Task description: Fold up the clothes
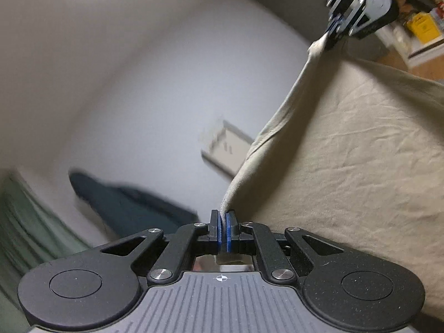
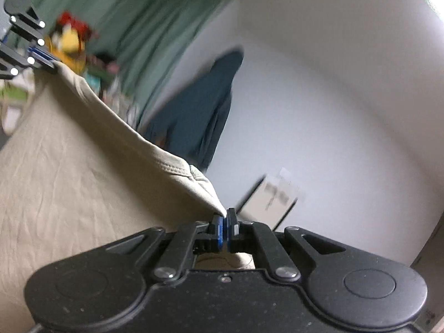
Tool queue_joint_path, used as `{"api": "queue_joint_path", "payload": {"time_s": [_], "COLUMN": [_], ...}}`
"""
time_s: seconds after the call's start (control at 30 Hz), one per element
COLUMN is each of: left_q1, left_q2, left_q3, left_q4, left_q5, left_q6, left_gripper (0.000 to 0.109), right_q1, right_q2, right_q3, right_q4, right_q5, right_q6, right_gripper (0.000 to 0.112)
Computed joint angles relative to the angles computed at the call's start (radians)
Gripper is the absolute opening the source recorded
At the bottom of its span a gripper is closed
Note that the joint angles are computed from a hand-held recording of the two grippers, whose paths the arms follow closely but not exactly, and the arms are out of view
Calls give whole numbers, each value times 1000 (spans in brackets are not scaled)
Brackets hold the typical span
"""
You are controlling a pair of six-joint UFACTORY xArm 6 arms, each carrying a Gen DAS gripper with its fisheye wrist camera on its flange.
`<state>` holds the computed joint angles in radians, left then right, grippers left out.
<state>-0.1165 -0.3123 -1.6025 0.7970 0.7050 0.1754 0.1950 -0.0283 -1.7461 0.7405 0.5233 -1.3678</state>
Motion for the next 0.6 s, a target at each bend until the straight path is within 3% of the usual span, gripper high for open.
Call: {"api": "queue_joint_path", "payload": {"time_s": [0.1,0.23,0.3,0.37,0.43,0.5,0.6], "left_q1": [41,64,71,88,126,129,136], "left_q2": [128,281,329,287,171,45,-129], "left_q3": [-118,-379,-478,-426,-233,-24,290], "left_q4": [114,157,171,183,162,120,26], "left_q5": [1,-5,-27,-100,-245,-264,-291], "left_q6": [-41,-26,-7,-9,-21,29,96], "left_gripper": [4,4,4,4,4,4,4], "right_q1": [52,94,102,106,124,135,113], "right_q2": [164,369,433,410,310,207,13], "right_q3": [-149,-444,-572,-547,-392,-243,71], "right_q4": [-180,-369,-365,-228,-80,71,357], "right_q5": [-37,-64,-92,-165,-257,-306,-234], "right_q6": [188,397,408,253,43,-166,-480], "right_gripper": [3,3,3,3,3,3,3]}}
